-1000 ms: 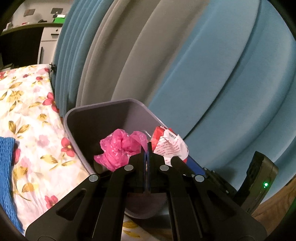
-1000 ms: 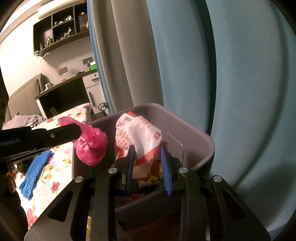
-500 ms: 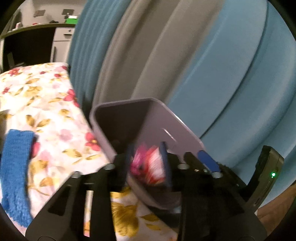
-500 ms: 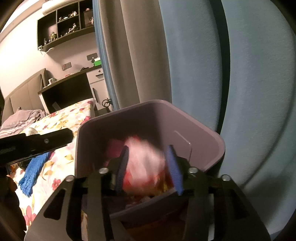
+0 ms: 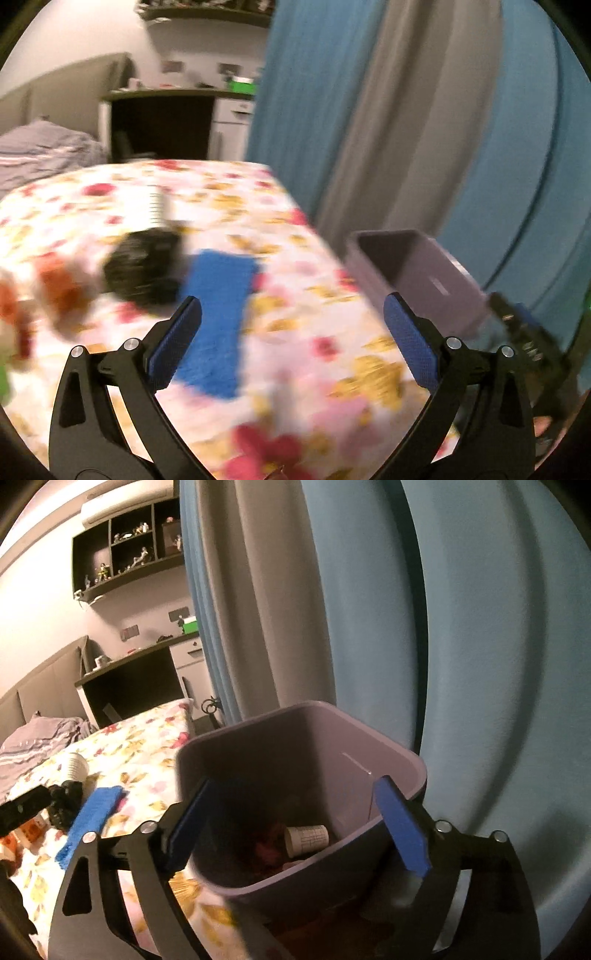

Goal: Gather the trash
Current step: 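Move both open tools back to the trash pile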

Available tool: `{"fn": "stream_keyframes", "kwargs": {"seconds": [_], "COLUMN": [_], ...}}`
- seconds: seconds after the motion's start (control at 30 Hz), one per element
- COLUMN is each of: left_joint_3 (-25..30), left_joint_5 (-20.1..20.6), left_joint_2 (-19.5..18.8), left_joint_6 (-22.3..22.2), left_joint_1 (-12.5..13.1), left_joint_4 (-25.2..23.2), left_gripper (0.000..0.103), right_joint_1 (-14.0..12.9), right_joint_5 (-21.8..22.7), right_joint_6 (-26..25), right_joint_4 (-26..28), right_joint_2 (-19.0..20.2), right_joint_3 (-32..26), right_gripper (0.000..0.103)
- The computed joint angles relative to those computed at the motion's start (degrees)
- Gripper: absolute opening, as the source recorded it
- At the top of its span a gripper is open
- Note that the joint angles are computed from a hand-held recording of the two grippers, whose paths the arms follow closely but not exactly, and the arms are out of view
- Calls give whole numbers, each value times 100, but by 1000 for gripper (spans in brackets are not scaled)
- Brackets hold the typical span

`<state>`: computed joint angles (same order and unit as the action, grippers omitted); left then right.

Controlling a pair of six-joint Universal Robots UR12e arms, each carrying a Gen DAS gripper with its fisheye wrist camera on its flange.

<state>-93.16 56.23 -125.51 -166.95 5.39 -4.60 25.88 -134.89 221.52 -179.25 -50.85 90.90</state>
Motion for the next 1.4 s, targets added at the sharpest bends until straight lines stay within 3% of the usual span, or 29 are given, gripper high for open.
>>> {"fn": "stream_keyframes", "kwargs": {"seconds": [0.17, 0.43, 0.63, 0.8, 1.1, 1.4], "left_joint_3": [-313, -635, -750, -796, -783, -661], "left_joint_5": [481, 1202, 1333, 1543, 1675, 1554], "left_joint_2": [155, 276, 294, 271, 227, 143], "left_joint_6": [-189, -522, -781, -834, -1141, -1263], "left_joint_1": [329, 898, 1241, 1358, 1588, 1743], "left_joint_4": [411, 874, 1036, 1078, 1258, 1188], "left_gripper": [97, 97, 97, 97, 97, 97], "right_joint_1": [199, 438, 587, 710, 845, 917], "right_joint_5": [-1, 394, 771, 1073, 1578, 1770], "right_joint_6": [-338, -834, -1225, -1586, -2145, -2437], "right_joint_4": [-164, -362, -229, -35, 577, 1870], "right_joint_2": [123, 441, 720, 1006, 1660, 2548], "right_joint_3": [-250, -816, -1328, -1859, -3130, -4882], "right_gripper": [88, 88, 88, 88, 87, 77]}}
